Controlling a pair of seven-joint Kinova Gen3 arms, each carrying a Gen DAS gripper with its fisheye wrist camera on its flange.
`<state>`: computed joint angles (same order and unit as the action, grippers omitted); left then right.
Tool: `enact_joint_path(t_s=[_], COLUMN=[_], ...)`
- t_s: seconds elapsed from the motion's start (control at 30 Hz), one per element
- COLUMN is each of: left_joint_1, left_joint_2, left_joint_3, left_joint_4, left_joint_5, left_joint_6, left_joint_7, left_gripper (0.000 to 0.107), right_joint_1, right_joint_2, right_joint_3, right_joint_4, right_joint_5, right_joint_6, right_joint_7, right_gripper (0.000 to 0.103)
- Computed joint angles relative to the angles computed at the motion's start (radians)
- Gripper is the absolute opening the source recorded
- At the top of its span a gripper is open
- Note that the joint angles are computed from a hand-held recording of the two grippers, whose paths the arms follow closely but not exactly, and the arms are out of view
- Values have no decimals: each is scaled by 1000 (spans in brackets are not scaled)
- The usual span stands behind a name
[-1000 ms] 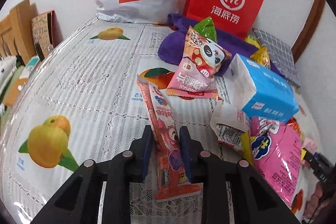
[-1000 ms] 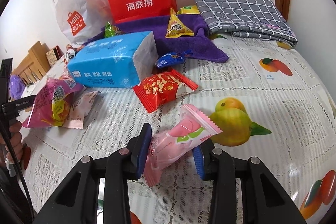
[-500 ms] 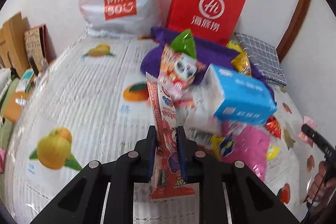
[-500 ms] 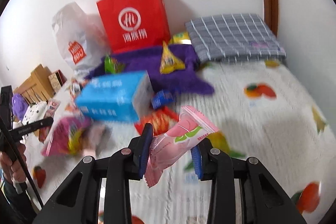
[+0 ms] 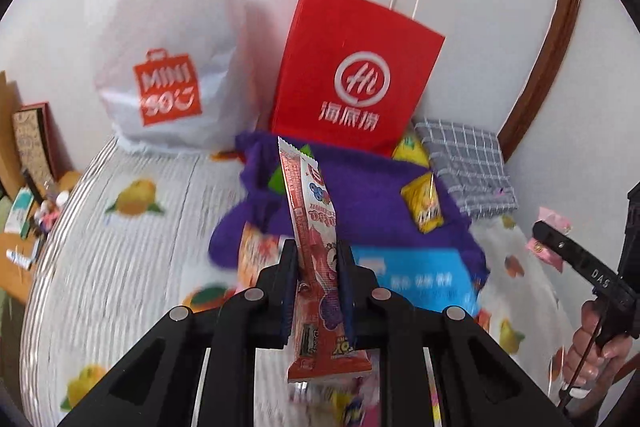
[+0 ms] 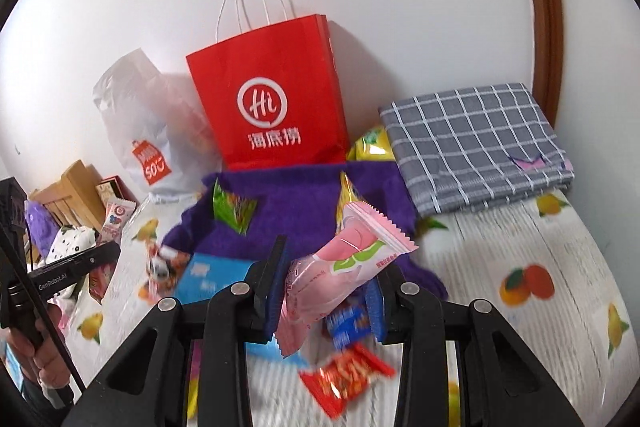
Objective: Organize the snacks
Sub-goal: 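Lift pink stick snack with left gripper while right gripper carries pink candy toward towel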
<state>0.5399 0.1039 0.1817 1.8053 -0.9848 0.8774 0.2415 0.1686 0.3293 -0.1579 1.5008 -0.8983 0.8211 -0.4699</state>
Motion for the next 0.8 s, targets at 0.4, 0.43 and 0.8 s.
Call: enact_joint_path(t_s=[0.4, 0.43, 0.8], left_joint_1=[-68, -69, -88], left_joint_2=[16, 17, 6], left_joint_3=[-53, -57, -66], left_joint_4=[54, 62, 116], left_joint_5=[-42, -45, -102], left_joint_6=[-153, -160, -232], left_joint_7=[49, 59, 166], left_gripper=[18, 18, 18], right_joint_1=[-75, -69, -68], right_joint_2=[163, 175, 285], right_joint_3=[-60, -71, -94], right_joint_4=[-216, -210, -277], right_joint_5=[117, 113, 180], right_joint_6=[-21, -32, -16], right_joint_7=[-214, -208, -289], right_gripper=[35, 35, 35])
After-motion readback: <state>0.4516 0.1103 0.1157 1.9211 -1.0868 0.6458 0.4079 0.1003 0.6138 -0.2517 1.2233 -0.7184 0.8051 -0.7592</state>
